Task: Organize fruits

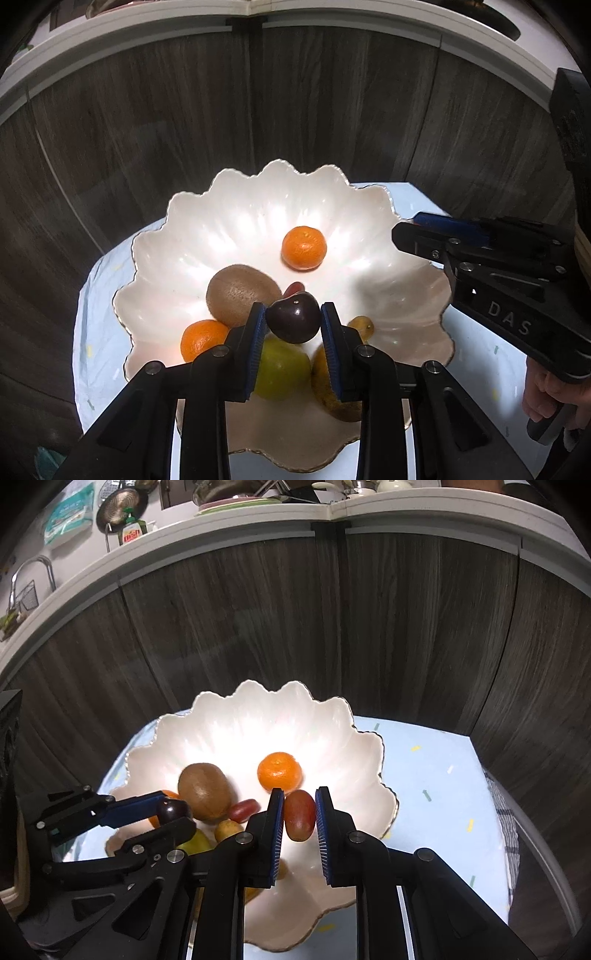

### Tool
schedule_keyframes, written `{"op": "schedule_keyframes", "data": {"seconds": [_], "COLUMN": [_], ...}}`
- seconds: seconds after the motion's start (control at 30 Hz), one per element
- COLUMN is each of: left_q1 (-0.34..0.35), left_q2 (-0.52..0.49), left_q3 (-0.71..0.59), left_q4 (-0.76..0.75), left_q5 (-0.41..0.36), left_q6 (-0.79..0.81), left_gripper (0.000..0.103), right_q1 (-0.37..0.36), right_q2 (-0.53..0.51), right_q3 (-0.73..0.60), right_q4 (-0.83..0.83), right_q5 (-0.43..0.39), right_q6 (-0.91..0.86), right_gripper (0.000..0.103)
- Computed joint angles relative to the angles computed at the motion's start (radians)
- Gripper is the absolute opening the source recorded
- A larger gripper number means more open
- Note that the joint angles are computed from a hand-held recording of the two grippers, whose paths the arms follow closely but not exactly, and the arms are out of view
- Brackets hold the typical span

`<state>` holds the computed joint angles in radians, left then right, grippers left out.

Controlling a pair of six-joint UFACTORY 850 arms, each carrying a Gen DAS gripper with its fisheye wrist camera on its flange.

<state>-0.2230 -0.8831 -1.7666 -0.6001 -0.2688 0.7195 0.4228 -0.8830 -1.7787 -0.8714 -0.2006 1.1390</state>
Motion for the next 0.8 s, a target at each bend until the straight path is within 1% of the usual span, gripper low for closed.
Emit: {"op": "schedule_keyframes", "data": {"seconds": [0.03, 0.07, 0.1, 0.17, 0.23, 0.3, 0.33, 0.37, 0.4, 0.43, 0.5, 0.53, 0.63, 0.77, 0.8], "left_q1": [0.001, 0.003, 0.004, 0.004, 0.003, 0.004, 0.004, 0.004, 0.004, 0.004, 0.005, 0.004, 0.002, 0.001, 0.000], "left_q2": [0.003, 0.010, 0.016, 0.019, 0.027, 0.040, 0.050, 0.055, 0.067, 0.076, 0.092, 0.101, 0.124, 0.170, 0.183], "left_q3": [0.005, 0.019, 0.028, 0.031, 0.041, 0.057, 0.068, 0.075, 0.089, 0.101, 0.120, 0.131, 0.158, 0.211, 0.227], "left_q4": [0.006, -0.031, -0.048, -0.017, 0.004, 0.011, 0.016, 0.023, 0.025, 0.019, 0.033, 0.062, 0.126, 0.148, 0.179], "left_q5": [0.005, 0.017, 0.025, 0.031, 0.047, 0.063, 0.076, 0.084, 0.099, 0.108, 0.120, 0.127, 0.145, 0.179, 0.190], "left_q6": [-0.008, 0.023, 0.037, 0.004, -0.023, -0.039, -0.051, -0.063, -0.073, -0.073, -0.090, -0.120, -0.187, -0.221, -0.252], "left_gripper": [0.044, 0.051, 0.052, 0.057, 0.062, 0.070, 0.073, 0.078, 0.082, 0.083, 0.085, 0.085, 0.090, 0.095, 0.096], "right_q1": [0.000, 0.001, 0.003, 0.006, 0.010, 0.012, 0.013, 0.015, 0.018, 0.021, 0.027, 0.029, 0.036, 0.048, 0.051], "right_q2": [0.002, 0.007, 0.008, 0.015, 0.022, 0.031, 0.039, 0.044, 0.055, 0.063, 0.081, 0.089, 0.113, 0.145, 0.156], "right_q3": [0.003, 0.012, 0.014, 0.023, 0.032, 0.044, 0.053, 0.060, 0.076, 0.086, 0.111, 0.120, 0.150, 0.191, 0.204], "right_q4": [-0.032, -0.090, -0.120, -0.171, -0.222, -0.267, -0.300, -0.333, -0.406, -0.458, -0.547, -0.562, -0.608, -0.652, -0.666], "right_q5": [-0.002, -0.001, -0.003, -0.012, -0.020, -0.023, -0.024, -0.026, -0.034, -0.042, -0.057, -0.060, -0.071, -0.082, -0.084], "right_q6": [0.034, 0.093, 0.120, 0.161, 0.215, 0.267, 0.305, 0.343, 0.423, 0.480, 0.579, 0.600, 0.667, 0.726, 0.743], "right_gripper": [0.037, 0.041, 0.045, 0.048, 0.056, 0.061, 0.067, 0.071, 0.078, 0.083, 0.084, 0.084, 0.084, 0.085, 0.085]}}
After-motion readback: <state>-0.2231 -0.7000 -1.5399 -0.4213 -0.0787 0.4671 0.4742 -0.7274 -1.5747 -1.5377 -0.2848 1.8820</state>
